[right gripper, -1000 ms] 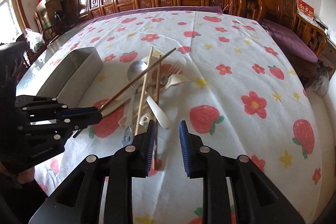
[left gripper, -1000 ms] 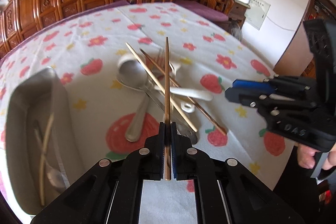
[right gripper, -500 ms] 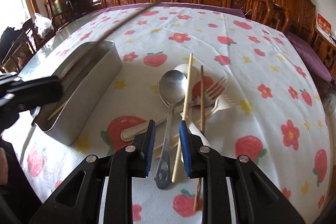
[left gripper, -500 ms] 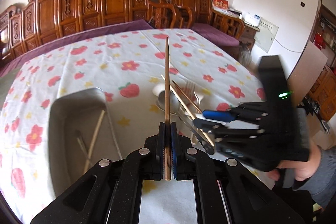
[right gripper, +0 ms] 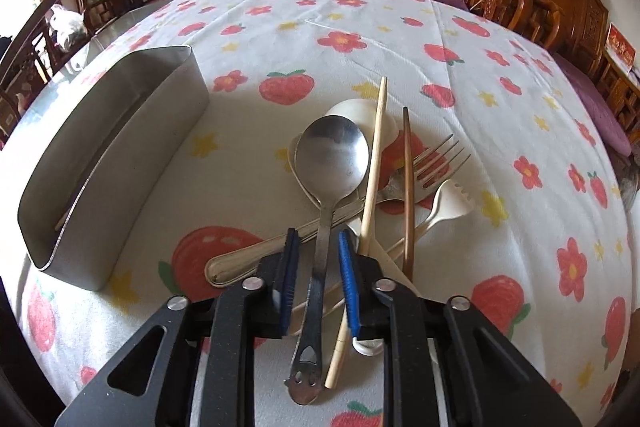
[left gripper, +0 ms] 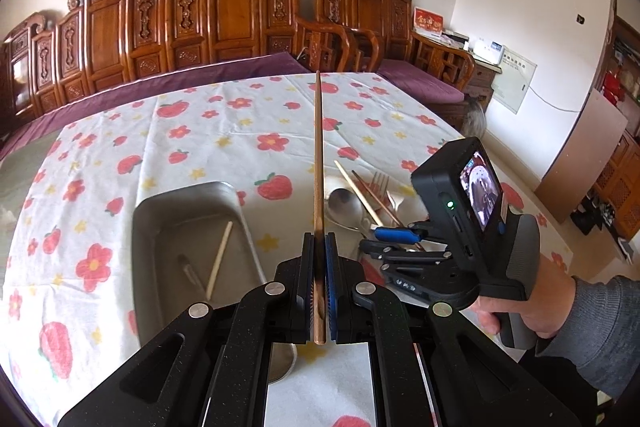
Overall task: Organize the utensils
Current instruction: 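Grasp a second silver spoon with the right gripper while the left holds the chopstick, then lower the chopstick into the tray and open the left gripper while the right carries the spoon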
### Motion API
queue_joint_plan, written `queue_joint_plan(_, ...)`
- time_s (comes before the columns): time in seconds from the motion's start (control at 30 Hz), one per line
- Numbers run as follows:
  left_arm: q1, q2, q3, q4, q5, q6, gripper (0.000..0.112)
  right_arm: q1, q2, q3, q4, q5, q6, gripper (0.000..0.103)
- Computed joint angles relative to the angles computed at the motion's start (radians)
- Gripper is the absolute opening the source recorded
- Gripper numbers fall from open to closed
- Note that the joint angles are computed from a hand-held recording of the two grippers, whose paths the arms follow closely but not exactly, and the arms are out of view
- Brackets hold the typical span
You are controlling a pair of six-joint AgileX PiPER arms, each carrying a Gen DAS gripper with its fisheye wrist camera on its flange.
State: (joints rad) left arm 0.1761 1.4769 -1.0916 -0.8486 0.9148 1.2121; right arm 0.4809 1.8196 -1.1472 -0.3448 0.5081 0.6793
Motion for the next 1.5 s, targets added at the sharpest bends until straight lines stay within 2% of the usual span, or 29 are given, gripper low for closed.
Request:
queue_joint_plan(0.07,0.016,0.002,-0.004,0.001,0.003,0.002,0.004,-0.005,0.0,-0.001,0.018,0.001,-0.002,0.009)
queue_joint_plan(0.23,0.054,0.005,-0.014,0.005,0.013,0.0,0.004,-0.006,0.002,-0.006,0.023,0.016,0.019,0.007)
queue_joint_plan(0.53,0.124,0.024,-0.041,0.005,0.041,0.012,0.004,0.031,-0.063,0.012,-0.007,0.018,0.059,0.007)
queue_joint_plan(0.8,0.164,0.039,-0.048,0.034,0.021,0.016,0.004,0.087,-0.123,-0.027,-0.029,0.046,0.086,0.007)
queue_joint_plan(1.27,0.12,0.138,-0.052,0.243,-0.061,-0.094,0.004,0.159,-0.143,-0.126,-0.017,0.086,0.071,0.007)
queue_joint_plan(1.5,0.105,0.182,-0.072,0.304,-0.071,-0.151,0.004,0.188,-0.134,-0.162,-0.021,0.116,0.07,0.007)
